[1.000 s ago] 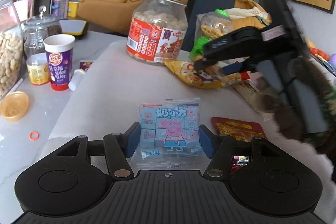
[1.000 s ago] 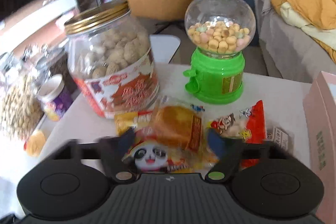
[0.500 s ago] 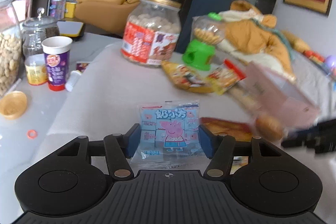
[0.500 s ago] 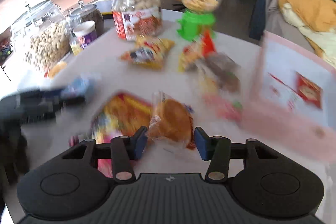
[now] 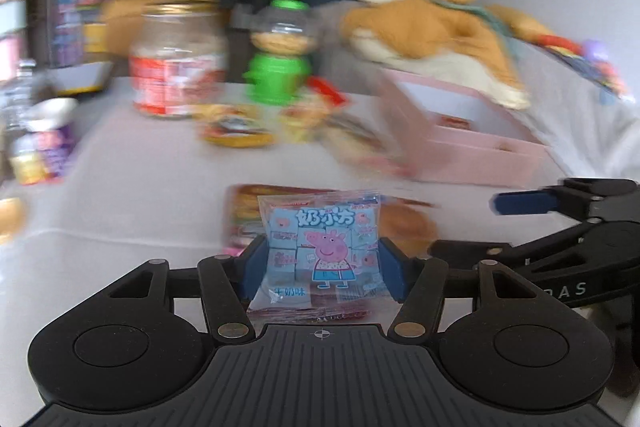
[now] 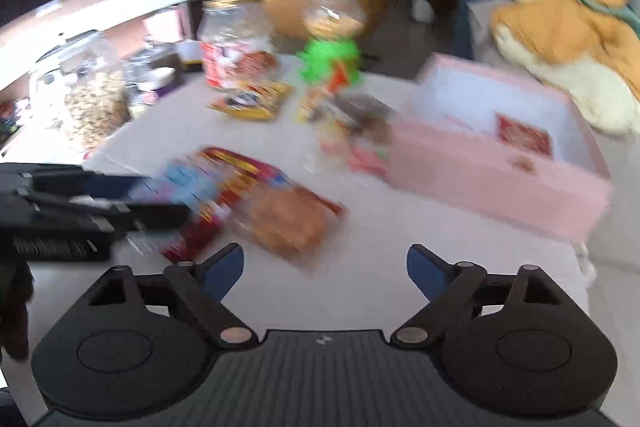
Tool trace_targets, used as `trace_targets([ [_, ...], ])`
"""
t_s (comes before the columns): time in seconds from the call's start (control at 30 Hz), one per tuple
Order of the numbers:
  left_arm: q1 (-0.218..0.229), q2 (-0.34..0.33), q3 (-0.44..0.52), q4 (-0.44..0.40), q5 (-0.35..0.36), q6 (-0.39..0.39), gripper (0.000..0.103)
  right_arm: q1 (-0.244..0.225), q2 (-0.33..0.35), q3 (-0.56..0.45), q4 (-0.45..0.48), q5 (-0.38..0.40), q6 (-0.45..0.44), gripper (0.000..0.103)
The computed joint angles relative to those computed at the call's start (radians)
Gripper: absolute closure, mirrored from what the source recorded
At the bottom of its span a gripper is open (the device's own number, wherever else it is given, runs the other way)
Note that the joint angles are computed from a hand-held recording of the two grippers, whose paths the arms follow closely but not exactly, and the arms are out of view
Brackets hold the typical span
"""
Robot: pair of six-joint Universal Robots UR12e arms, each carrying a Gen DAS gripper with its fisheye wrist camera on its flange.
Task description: Organize snacks
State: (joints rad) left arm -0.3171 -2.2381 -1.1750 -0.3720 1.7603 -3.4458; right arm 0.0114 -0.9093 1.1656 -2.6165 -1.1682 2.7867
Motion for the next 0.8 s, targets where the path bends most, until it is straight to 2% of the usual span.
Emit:
trace_targets([
  [0.1,0.010,0.010,-0.011,0.003,0.025,-0.053,0.039,0.019,0.047,-0.067,0.001,0.005,0.010,0.008],
  [0.27,0.019,-0.007,0.020,-0.047,0.030,-0.088,0.039,0.039,0.136,-0.200,0.127,-0.025,0.092,0.011],
  [0.33,0.018,-0.020,0.053,-0.102,0.025,-0.091,0.039,0.038,0.122,-0.176,0.102,-0.035,0.091,0.023],
  [0.37,0.016,-0.023,0.061,-0.109,0.024,-0.085,0.039,0.034,0.111,-0.162,0.101,-0.032,0.094,0.030],
  [0.4,0.013,-0.031,0.074,-0.108,0.024,-0.076,0.039,0.025,0.096,-0.142,0.092,-0.015,0.097,0.033],
  [0.47,0.006,-0.039,0.089,-0.100,0.018,-0.062,0.039,0.005,0.068,-0.098,0.075,0.009,0.083,0.035],
  [0.57,-0.002,-0.061,0.130,-0.123,-0.026,-0.049,0.039,-0.017,0.030,-0.034,0.029,-0.046,0.049,0.035],
  [0.63,-0.011,-0.078,0.160,-0.149,-0.061,-0.023,0.039,-0.036,0.012,-0.006,0.026,-0.051,0.038,0.035],
  [0.67,-0.015,-0.086,0.174,-0.162,-0.077,-0.010,0.039,-0.045,0.005,0.003,0.030,-0.049,0.033,0.034],
  [0.73,-0.023,-0.104,0.203,-0.185,-0.116,0.014,0.039,-0.063,-0.002,0.015,0.034,-0.057,0.025,0.025],
  [0.8,-0.032,-0.119,0.224,-0.197,-0.137,0.042,0.039,-0.070,-0.002,0.015,0.037,-0.099,0.031,0.001],
])
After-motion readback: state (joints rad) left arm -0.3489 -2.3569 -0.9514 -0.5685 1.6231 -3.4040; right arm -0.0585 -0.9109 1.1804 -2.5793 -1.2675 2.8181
